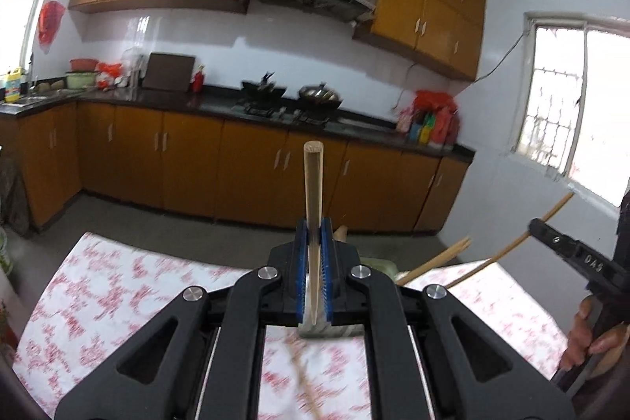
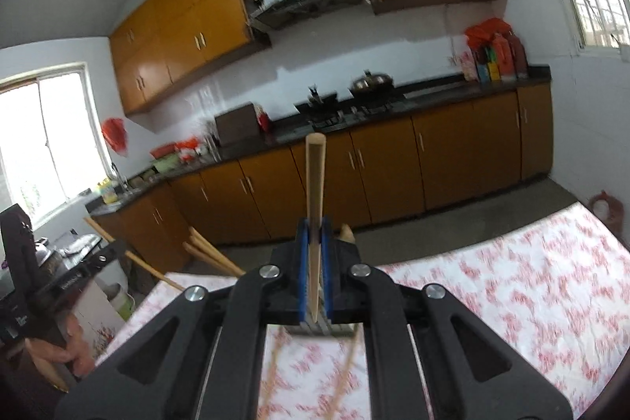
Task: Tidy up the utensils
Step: 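Open the right gripper over the holder while the left gripper releases its chopstick inside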
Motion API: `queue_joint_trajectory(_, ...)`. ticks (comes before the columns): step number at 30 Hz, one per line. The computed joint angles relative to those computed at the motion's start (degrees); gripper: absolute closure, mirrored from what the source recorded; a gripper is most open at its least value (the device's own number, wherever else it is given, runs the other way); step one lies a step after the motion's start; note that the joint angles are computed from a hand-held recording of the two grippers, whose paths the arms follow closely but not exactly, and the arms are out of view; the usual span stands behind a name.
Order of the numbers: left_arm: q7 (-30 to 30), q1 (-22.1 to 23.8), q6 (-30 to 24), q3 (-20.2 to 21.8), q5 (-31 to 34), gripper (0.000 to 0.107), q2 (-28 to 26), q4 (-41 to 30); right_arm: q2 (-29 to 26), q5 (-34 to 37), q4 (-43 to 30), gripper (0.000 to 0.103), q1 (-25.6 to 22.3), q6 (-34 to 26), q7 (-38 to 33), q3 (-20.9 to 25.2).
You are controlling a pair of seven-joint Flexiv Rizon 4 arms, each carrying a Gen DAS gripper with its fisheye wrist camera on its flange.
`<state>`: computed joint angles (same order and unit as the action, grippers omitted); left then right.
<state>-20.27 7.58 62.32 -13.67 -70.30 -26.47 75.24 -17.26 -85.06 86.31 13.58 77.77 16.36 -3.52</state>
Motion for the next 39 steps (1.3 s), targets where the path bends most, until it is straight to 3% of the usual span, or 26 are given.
queue_joint_trajectory(7,3.0,-2.9,5.6,-2.7,-4.2,0.100,-2.1,-4.8,-3.5,-1.3,-6.3,0.096,1.4,-1.5,-0.6,-1.4)
queue_joint_trajectory(13,1.1,-4.9,10.9,-4.3,0.8,0.100,-6.8,-8.5,-8.5,6.3,-10.1,0.096,3.3,-3.2,-7.4,-2.9)
queue_joint_trajectory(17,-4.3,-4.5,10.5,-4.7,5.7,0.100,-9.0,-9.6,-11.1,13.0,-11.3,0.096,4.7,-3.7,-12.0,-4.0)
queue_joint_trajectory(24,-10.9,-3.3,9.0,-5.0,12.7,0.100,-10.1,-9.2,-12.4,18.3,-11.4,0.093,7.7,-4.8,-16.6,-6.9)
queue_joint_trajectory(31,-12.6,-1.1,8.4,-6.0,13.1,0.091,-8.5,-7.2,-8.6,11.0,-6.5,0.083,8.5,-4.6,-8.5,-8.9)
queue_joint_trajectory(34,-12.0,-0.3,9.2,-6.3,12.1,0.082,-7.5,-5.9,-5.8,6.4,-3.1,0.081,7.5,-5.9,-4.0,-7.8)
queue_joint_trajectory(39,-10.6,0.8,9.6,-5.9,9.6,0.080,-5.5,-3.5,-0.9,1.8,4.2,0.076,4.9,-9.1,1.5,-4.4)
